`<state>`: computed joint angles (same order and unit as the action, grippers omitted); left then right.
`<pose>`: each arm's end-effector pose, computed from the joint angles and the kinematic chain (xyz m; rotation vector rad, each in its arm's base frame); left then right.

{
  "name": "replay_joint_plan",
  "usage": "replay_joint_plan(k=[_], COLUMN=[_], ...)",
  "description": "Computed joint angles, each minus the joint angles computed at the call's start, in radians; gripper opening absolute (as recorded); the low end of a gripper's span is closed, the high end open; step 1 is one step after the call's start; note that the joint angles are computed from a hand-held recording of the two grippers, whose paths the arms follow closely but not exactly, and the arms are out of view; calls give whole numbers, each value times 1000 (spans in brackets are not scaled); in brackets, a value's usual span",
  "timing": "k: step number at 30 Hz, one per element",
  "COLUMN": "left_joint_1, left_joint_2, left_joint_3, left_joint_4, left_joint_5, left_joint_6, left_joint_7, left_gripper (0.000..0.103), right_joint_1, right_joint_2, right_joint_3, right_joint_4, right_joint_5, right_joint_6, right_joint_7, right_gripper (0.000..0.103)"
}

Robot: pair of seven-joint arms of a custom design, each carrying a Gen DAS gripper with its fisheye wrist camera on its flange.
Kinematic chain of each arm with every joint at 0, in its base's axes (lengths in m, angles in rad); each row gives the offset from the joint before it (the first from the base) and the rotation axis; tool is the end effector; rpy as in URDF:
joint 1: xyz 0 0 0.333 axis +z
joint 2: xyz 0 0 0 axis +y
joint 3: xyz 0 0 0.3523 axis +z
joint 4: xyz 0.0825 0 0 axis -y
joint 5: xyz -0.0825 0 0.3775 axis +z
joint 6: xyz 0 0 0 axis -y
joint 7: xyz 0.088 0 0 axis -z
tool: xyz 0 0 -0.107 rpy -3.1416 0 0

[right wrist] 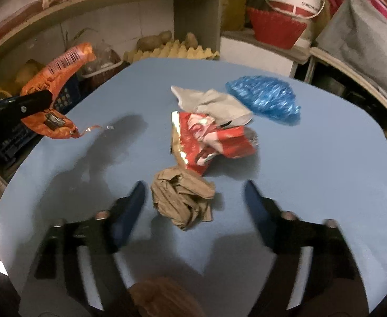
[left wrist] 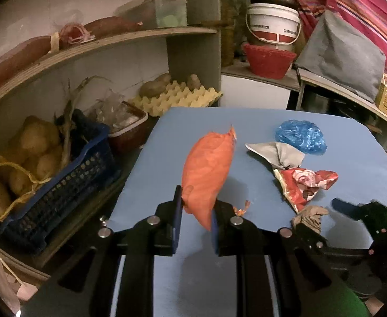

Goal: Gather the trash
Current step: 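Grasp the crumpled brown paper with the right tool while the left tool holds the orange bag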

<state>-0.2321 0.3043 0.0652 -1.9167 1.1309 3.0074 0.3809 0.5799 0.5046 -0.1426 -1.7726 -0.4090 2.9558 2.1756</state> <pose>0.6264 -0.1764 0.4340 -1.6410 1.7432 -0.7615 0.6290 0.3415 0.3881 -1.9883 1.5427 -0.5659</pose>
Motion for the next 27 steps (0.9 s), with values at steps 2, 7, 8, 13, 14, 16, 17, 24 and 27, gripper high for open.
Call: replay_joint_plan(k=[2,7,8,13,14,16,17,24,27], left_joint_1=[-6,-12,-11,-13,-15,-12,-14,15,15], left_joint_2=[-2,-3,-3,-9,-11,-15,-19,-23,-24], left_joint_3=[10,11,8,-6,-9,-22,-27,-98,-120], left_joint_4=[2,5,6,13,14,20,22,42,46], left_joint_5=[19,69,78,166,192,230,265,370,400], left_joint_6=[2,-2,-3,-16,-22,-44,-60,-110,-117], left_joint_7=[-28,-97,-105,-187,-217,-256,-289,-367,-384], left_gripper=[19,19,19,19,19,19,19,19,19], right_joint_1=[-21,-6,-9,-30,-22,6,15,233,301], right_joint_2=[6,-12,-21,-74,-85,-107,-120,-189,-218], right_joint_3=[24,3,5,11,-3,-48,-66,-349,-440], right_joint_4=[4,-22,-32,-99,-113,-145,-165,-295,-353], right_joint_5=[15,13,17,48,51,47,49,94,133], right_joint_6=[13,55,65,138,153,190,215,341,382], right_joint_7=[-23,-42,-49,-83,-85,-81,-83,-98,-134], right_gripper=[54,50,50,50,50,50,50,50,50])
